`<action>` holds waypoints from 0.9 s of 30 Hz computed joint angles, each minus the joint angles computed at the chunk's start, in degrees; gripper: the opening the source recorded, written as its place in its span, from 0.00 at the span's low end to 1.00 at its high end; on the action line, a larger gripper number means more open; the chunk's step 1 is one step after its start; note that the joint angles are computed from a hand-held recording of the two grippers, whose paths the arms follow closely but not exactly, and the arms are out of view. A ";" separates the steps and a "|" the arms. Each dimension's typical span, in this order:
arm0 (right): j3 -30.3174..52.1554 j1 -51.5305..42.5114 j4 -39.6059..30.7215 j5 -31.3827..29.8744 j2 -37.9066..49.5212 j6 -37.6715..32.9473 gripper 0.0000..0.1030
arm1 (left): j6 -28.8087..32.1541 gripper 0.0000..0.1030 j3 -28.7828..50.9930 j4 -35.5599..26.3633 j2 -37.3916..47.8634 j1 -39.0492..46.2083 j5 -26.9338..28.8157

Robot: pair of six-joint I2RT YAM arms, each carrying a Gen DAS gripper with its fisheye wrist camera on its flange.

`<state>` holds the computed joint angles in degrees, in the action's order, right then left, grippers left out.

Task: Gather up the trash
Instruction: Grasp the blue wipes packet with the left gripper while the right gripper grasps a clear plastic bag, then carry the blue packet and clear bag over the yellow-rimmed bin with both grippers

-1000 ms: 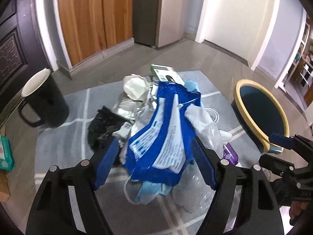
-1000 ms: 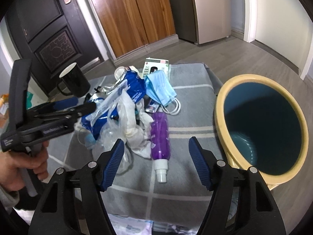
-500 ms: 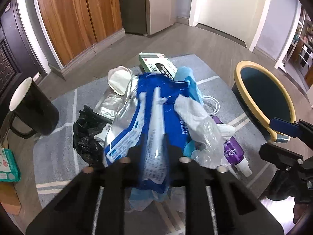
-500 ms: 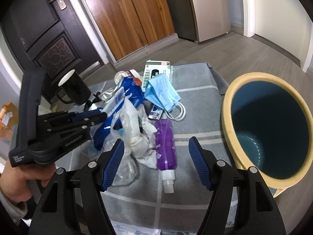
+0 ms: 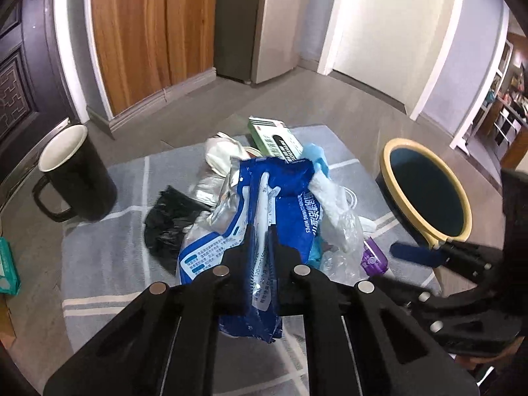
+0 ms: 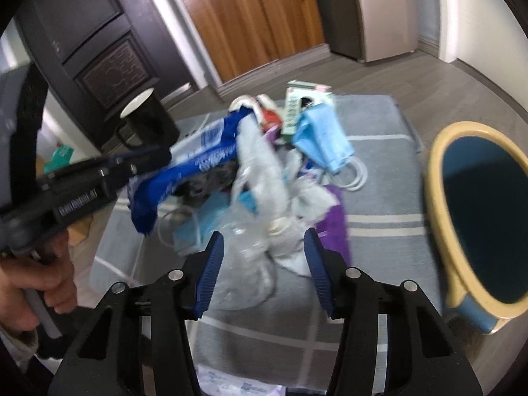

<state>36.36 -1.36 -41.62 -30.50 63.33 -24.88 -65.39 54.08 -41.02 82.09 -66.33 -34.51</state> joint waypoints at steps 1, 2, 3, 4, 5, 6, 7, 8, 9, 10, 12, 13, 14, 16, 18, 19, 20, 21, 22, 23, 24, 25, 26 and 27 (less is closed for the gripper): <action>-0.46 1.68 0.44 0.72 -0.01 0.85 0.52 | -0.72 0.06 -0.42 -0.56 -0.83 -0.25 -0.50; -0.83 3.14 0.90 1.42 0.02 1.66 0.52 | -1.41 0.06 -1.07 -0.92 -1.89 -0.35 -0.91; -1.30 4.92 1.57 2.26 0.13 2.66 0.52 | -1.90 0.06 -1.52 -1.23 -2.71 -0.42 -1.19; -1.62 6.01 2.06 2.80 0.19 3.32 0.52 | -2.54 0.06 -2.12 -1.50 -3.72 -0.56 -1.62; -1.94 7.08 2.54 3.29 0.28 3.92 0.52 | -3.04 0.06 -2.62 -1.82 -4.60 -0.73 -1.97; -2.26 8.12 3.04 3.81 0.37 4.55 0.52 | -3.50 0.06 -2.86 -2.21 -5.18 -0.94 -2.36; -2.56 9.57 3.68 4.63 0.64 5.43 0.52 | -4.02 0.06 -3.17 -2.65 -5.86 -1.16 -2.84; -2.83 10.54 4.10 5.29 0.90 5.90 0.52 | -4.45 0.06 -3.45 -2.96 -6.42 -1.32 -3.13; -3.11 11.67 4.62 5.95 1.26 6.45 0.49 | -4.76 0.06 -3.68 -3.23 -6.95 -1.39 -3.35; -3.26 12.53 4.95 6.48 1.58 6.81 0.41 | -5.14 0.06 -3.90 -3.55 -7.47 -1.53 -3.69; -3.56 13.69 5.30 7.25 1.65 7.10 0.29 | -5.52 0.06 -4.30 -3.90 -8.28 -1.58 -4.11; -3.65 13.70 5.27 6.99 1.48 6.85 0.27 | -5.85 0.06 -4.49 -4.16 -8.72 -1.60 -4.35; -3.55 13.41 4.97 6.65 1.26 6.40 0.26 | -6.04 0.06 -4.67 -4.24 -9.06 -1.54 -4.51; -2.98 12.49 3.77 5.42 0.65 5.14 0.22 | -6.85 0.06 -4.90 -4.85 -9.78 -1.76 -5.08; -1.92 11.17 1.90 3.80 -0.24 3.91 0.21 | -7.15 0.06 -5.02 -5.12 -10.46 -1.64 -5.44; -1.52 10.64 1.01 2.98 -0.81 3.47 0.21 | -7.38 0.06 -4.96 -5.41 -10.82 -1.66 -5.79; -0.84 9.81 -0.05 2.05 -1.19 2.80 0.21 | -7.45 0.06 -4.81 -5.66 -11.11 -1.64 -6.07; -0.05 8.61 -1.05 0.73 -1.42 1.92 0.21 | -7.63 0.06 -4.64 -5.97 -11.28 -1.72 -6.35; 0.59 7.92 -1.98 -0.23 -1.77 1.70 0.21 | -7.78 0.06 -4.35 -6.45 -11.58 -1.75 -6.84; 1.38 6.61 -3.19 -1.92 -2.03 1.17 0.21 | -7.84 0.06 -4.13 -6.86 -11.90 -1.78 -7.13; 2.18 5.41 -4.28 -3.39 -2.29 0.71 0.21 | -7.88 0.06 -3.89 -7.14 -12.07 -1.81 -7.35; 3.24 3.88 -5.40 -5.06 -2.52 0.16 0.21 | -7.97 0.06 -3.58 -7.42 -12.27 -1.89 -7.67; 4.39 2.33 -6.55 -6.66 -2.63 -0.39 0.21 | -8.04 0.06 -3.33 -7.64 -12.43 -1.95 -7.94; 5.49 0.85 -7.54 -7.99 -2.83 -0.87 0.21 | -7.94 0.06 -3.17 -7.68 -12.54 -1.92 -8.10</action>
<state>41.85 -0.52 -49.16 -38.48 60.50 -25.75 -73.33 50.91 -48.70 69.55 -68.25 -42.60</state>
